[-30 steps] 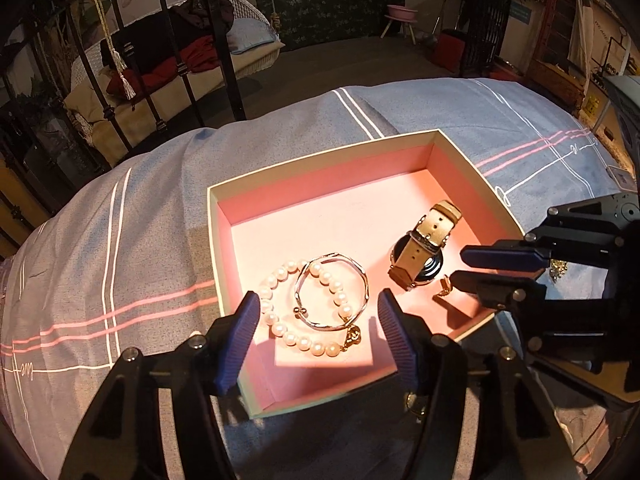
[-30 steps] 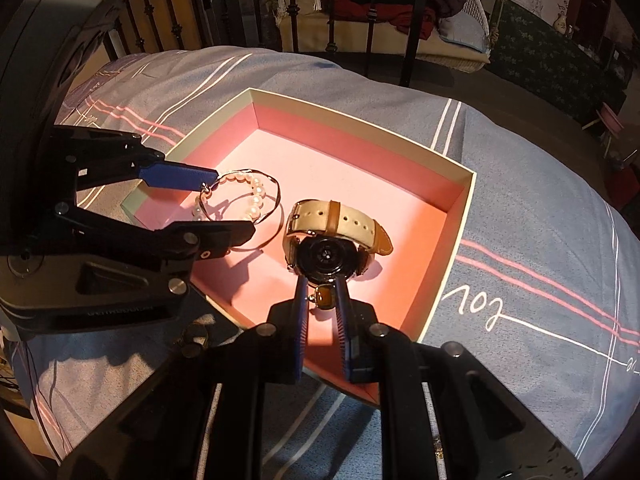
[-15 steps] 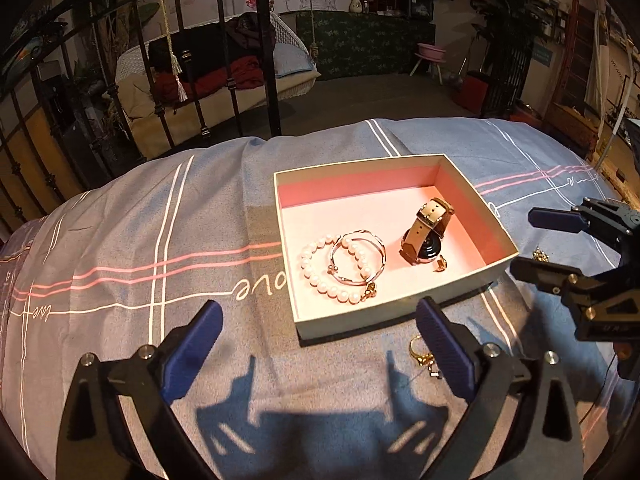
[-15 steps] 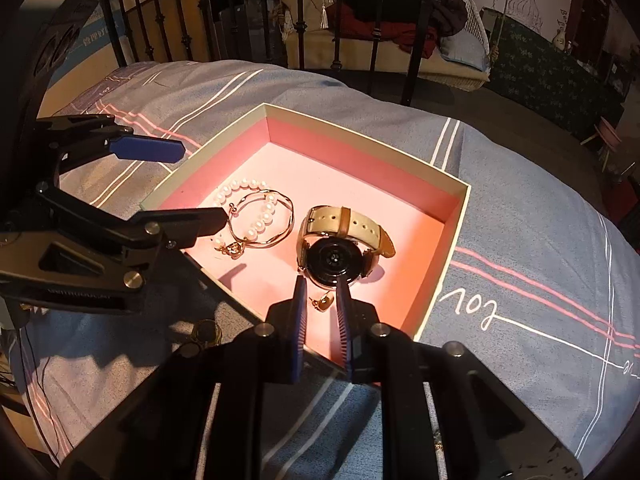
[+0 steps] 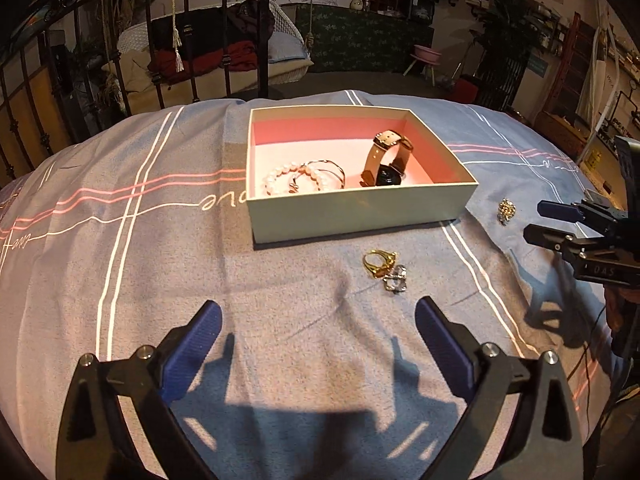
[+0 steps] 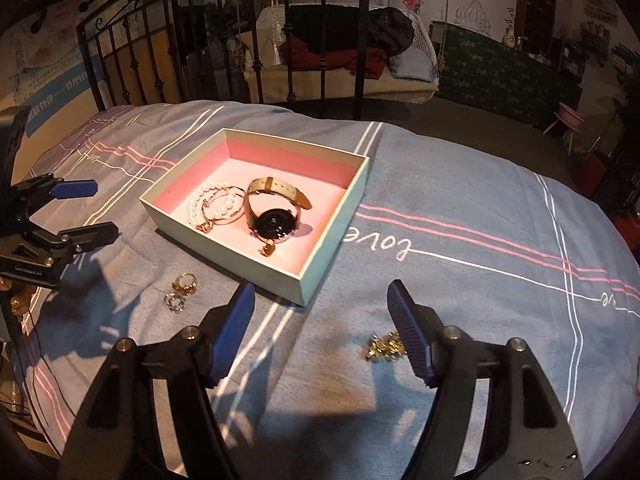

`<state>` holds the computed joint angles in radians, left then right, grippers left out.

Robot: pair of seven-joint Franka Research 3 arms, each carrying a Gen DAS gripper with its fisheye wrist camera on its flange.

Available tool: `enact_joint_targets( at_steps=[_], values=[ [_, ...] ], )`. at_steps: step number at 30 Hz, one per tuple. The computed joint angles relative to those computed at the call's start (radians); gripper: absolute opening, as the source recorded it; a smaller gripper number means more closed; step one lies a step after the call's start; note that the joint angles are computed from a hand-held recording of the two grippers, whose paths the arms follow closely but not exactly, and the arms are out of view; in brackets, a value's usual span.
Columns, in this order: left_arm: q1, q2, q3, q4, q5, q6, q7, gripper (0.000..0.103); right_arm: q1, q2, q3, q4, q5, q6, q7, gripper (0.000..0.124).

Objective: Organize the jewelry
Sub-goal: 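Move both tools back toward the silver ring and gold earrings, then grasp the silver ring with the left tool while the right tool grasps a gold earring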

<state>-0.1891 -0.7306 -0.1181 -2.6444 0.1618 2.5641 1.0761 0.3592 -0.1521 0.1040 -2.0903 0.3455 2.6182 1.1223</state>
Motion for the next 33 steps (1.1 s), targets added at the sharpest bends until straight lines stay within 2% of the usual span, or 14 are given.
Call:
enact_joint_targets(
  at_steps=[1, 7, 9, 10, 19, 23, 27, 33],
  values=[
    [-0.011, 0.010, 0.001, 0.003, -0.008, 0.003, 0.002, 0.091, -0.007, -0.010, -0.005, -0.016, -0.005, -0.001, 0.005, 0.069],
    [-0.054, 0.071, 0.006, 0.024, -0.062, -0.003, 0.008, 0.062, -0.024, -0.054, -0.022, -0.088, 0.010, -0.010, -0.001, 0.069],
    [-0.060, 0.082, 0.012, 0.025, -0.078, 0.004, 0.011, 0.049, -0.025, -0.062, -0.022, -0.103, 0.012, -0.008, -0.005, 0.068],
    [-0.066, 0.086, 0.018, 0.025, -0.090, 0.009, 0.015, 0.047, -0.028, -0.065, -0.019, -0.110, 0.005, -0.003, -0.003, 0.065],
    [-0.063, 0.109, 0.014, 0.031, -0.103, 0.027, 0.025, 0.037, -0.031, -0.044, -0.028, -0.103, 0.025, -0.030, 0.004, 0.043],
    [-0.061, 0.128, 0.016, 0.042, -0.110, 0.038, 0.031, 0.036, -0.017, -0.029, -0.044, -0.080, 0.116, -0.075, -0.053, 0.039],
    [-0.059, 0.137, 0.016, 0.048, -0.116, 0.044, 0.034, 0.035, -0.023, 0.006, -0.038, -0.053, 0.134, -0.101, -0.054, 0.031],
    [-0.063, 0.144, 0.020, 0.050, -0.127, 0.054, 0.043, 0.035, -0.031, 0.048, -0.025, -0.020, 0.119, -0.084, -0.035, 0.031]
  ],
)
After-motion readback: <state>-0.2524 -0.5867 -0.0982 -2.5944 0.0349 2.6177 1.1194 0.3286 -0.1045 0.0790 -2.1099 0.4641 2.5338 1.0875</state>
